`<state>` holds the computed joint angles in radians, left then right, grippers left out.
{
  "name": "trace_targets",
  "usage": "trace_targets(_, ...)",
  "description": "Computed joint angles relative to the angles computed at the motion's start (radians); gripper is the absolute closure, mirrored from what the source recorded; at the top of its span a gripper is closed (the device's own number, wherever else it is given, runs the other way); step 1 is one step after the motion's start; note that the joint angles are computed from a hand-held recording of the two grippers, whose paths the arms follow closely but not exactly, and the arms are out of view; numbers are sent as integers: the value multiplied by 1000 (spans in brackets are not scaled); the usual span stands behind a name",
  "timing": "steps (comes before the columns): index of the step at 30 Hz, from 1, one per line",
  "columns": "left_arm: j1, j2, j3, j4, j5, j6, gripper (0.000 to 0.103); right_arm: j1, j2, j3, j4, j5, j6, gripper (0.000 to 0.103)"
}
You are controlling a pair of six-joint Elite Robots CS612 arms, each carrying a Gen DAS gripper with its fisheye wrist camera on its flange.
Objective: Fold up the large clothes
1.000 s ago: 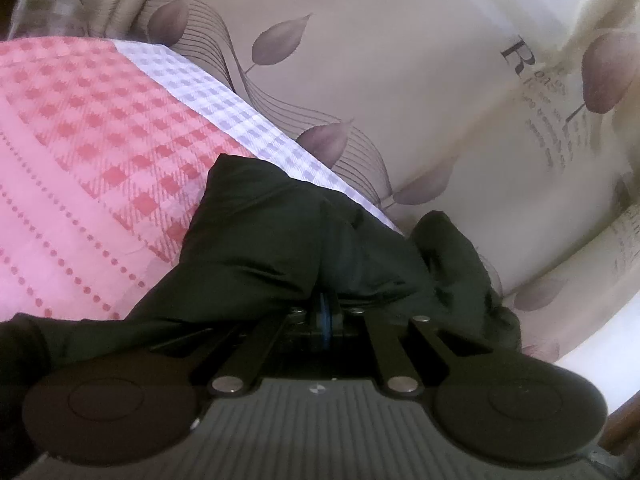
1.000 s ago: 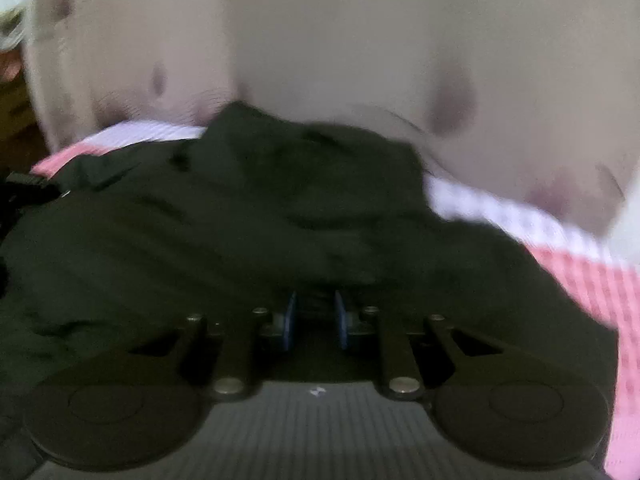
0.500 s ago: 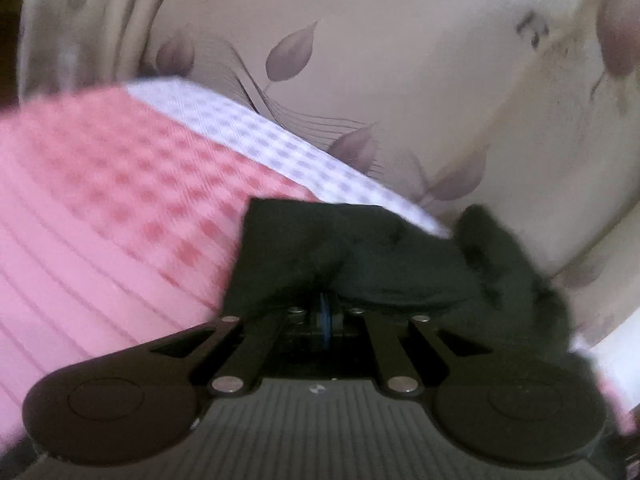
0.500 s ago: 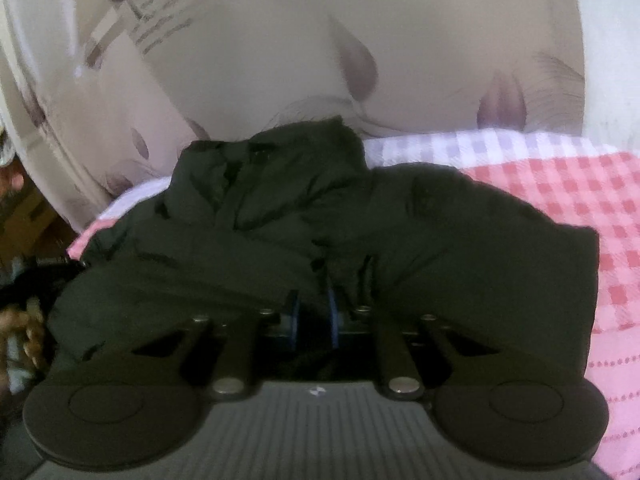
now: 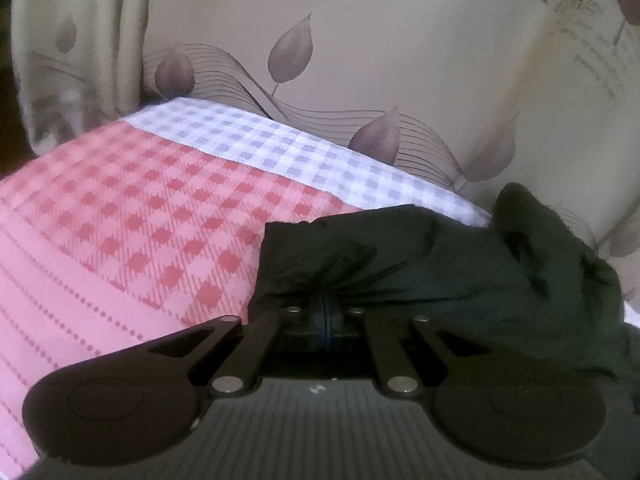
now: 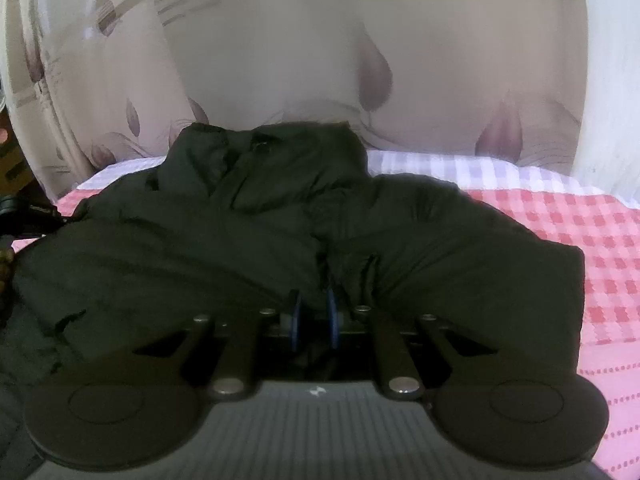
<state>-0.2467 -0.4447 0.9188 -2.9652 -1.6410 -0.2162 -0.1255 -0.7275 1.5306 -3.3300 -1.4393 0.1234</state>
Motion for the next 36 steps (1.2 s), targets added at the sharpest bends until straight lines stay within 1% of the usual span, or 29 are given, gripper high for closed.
trace_targets(1,-2,2,12,-36,8,35,92,5,2,-1,-4,-16,-13,91)
trace_targets(2,-2,1,18,-46,11,42,92,11,3,-4,-3,-37,-34,91)
trace_targets(4,1,1,8,-21,1,20,92,20,2,-10,11,-69,-72,91)
trace_targets(5,0,-5,11,-14,10,27,92,20,-2,-13,30,-68,-81,91)
trace_targets(6,-5,-15,23,-16,38,47,92,17,-13,-15,65,-60,-78,91)
trace_targets(7,-10,-30,47,-35,64,71,94,17,-25,-11,76,-67,-62,91)
trace_targets(8,-11,-50,86,-92,50,86,90,24,-38,5,46,-95,-51,87)
trace_targets(9,-11,-68,122,-138,38,93,86,32,-48,28,-27,-120,-57,87)
trace_targets(10,-10,-87,160,-185,-2,99,81,37,-56,53,-102,-119,-71,87)
trace_targets(11,-8,-103,192,-221,-44,107,79,37,-67,74,-140,-96,-79,87)
trace_targets(13,-13,-126,243,-270,-103,140,79,44,-83,98,-148,-72,-100,87)
trace_targets(14,-16,-133,256,-263,-138,165,79,48,-88,104,-133,-59,-114,87)
trace_targets(15,-20,-140,265,-230,-169,190,79,51,-89,105,-111,-54,-126,87)
trace_targets(16,-24,-146,274,-199,-182,203,79,55,-89,105,-87,-65,-137,87)
trace_targets(18,-29,-151,292,-176,-184,208,79,57,-95,113,-23,-68,-139,88)
trace_targets(20,-29,-148,295,-156,-173,195,78,56,-97,122,22,-76,-134,88)
trace_targets(22,-21,-138,281,-120,-199,151,79,46,-95,125,32,-54,-97,88)
trace_targets(23,-21,-139,284,-121,-194,143,81,43,-92,124,31,-45,-79,88)
trace_targets(24,-24,-140,287,-123,-176,156,82,41,-87,124,22,-39,-65,88)
trace_targets(25,-28,-140,291,-131,-159,186,82,40,-83,126,9,-37,-56,88)
trace_targets(26,-30,-139,294,-143,-148,196,82,43,-82,129,2,-44,-61,88)
trace_targets(28,-28,-137,294,-143,-154,184,82,47,-79,134,-12,-56,-61,88)
trace_targets(30,-20,-127,279,-135,-178,158,82,48,-75,133,-21,-60,-63,88)
trace_targets(32,-16,-119,268,-137,-191,142,85,47,-76,132,-17,-58,-64,88)
trace_targets(33,-14,-116,262,-135,-200,135,85,47,-79,131,-6,-59,-63,88)
trace_targets(34,-13,-120,265,-137,-199,145,86,48,-85,131,10,-62,-64,88)
trace_targets(35,-17,-131,281,-150,-182,165,86,49,-96,133,27,-67,-68,87)
trace_targets(36,-20,-149,311,-180,-160,185,84,54,-110,136,46,-90,-71,87)
